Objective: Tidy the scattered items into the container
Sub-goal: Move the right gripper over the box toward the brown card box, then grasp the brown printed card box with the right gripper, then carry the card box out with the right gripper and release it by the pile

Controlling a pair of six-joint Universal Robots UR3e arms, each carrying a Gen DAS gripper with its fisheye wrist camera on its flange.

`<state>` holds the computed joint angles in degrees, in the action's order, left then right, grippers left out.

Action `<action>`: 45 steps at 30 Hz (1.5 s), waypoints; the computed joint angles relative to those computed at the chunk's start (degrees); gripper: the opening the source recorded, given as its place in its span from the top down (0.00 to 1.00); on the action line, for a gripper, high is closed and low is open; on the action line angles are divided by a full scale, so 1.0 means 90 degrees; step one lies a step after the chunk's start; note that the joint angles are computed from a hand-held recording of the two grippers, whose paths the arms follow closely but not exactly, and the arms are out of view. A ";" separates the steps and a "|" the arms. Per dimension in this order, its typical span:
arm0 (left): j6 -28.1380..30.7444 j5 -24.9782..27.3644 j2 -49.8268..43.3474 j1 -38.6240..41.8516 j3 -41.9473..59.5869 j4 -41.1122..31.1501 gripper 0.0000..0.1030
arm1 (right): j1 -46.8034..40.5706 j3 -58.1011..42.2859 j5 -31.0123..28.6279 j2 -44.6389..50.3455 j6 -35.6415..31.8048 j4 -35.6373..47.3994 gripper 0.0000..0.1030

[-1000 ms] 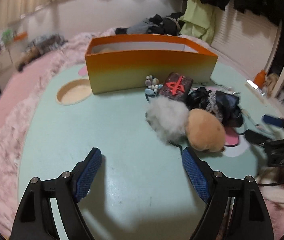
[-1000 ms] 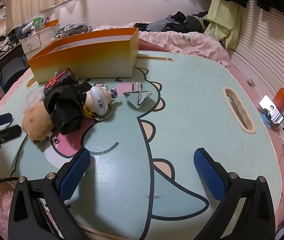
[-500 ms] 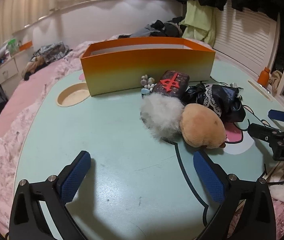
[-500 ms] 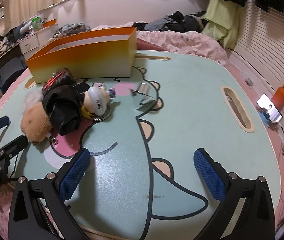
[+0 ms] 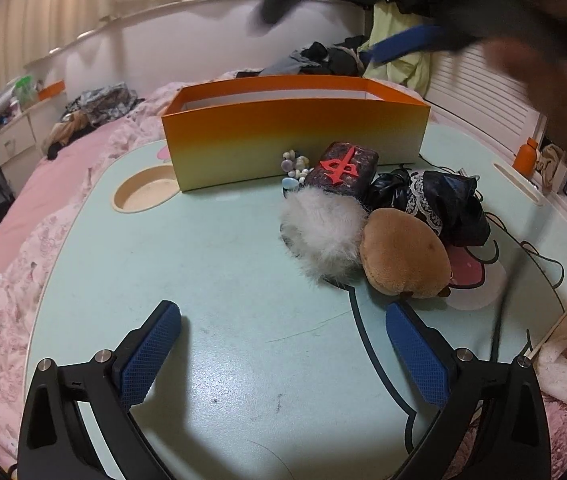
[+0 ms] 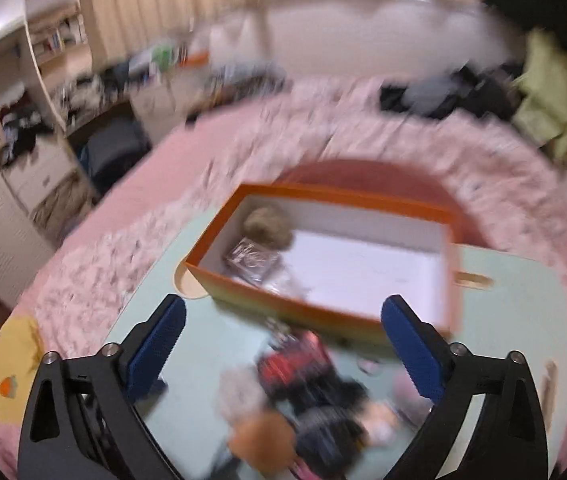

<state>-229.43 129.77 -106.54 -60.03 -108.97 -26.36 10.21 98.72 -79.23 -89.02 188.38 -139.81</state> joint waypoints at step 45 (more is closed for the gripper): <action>-0.0150 0.0100 -0.0026 -0.0114 0.0097 -0.0121 0.01 | 0.0182 -0.3044 -0.0916 0.2884 0.1520 0.1793 0.43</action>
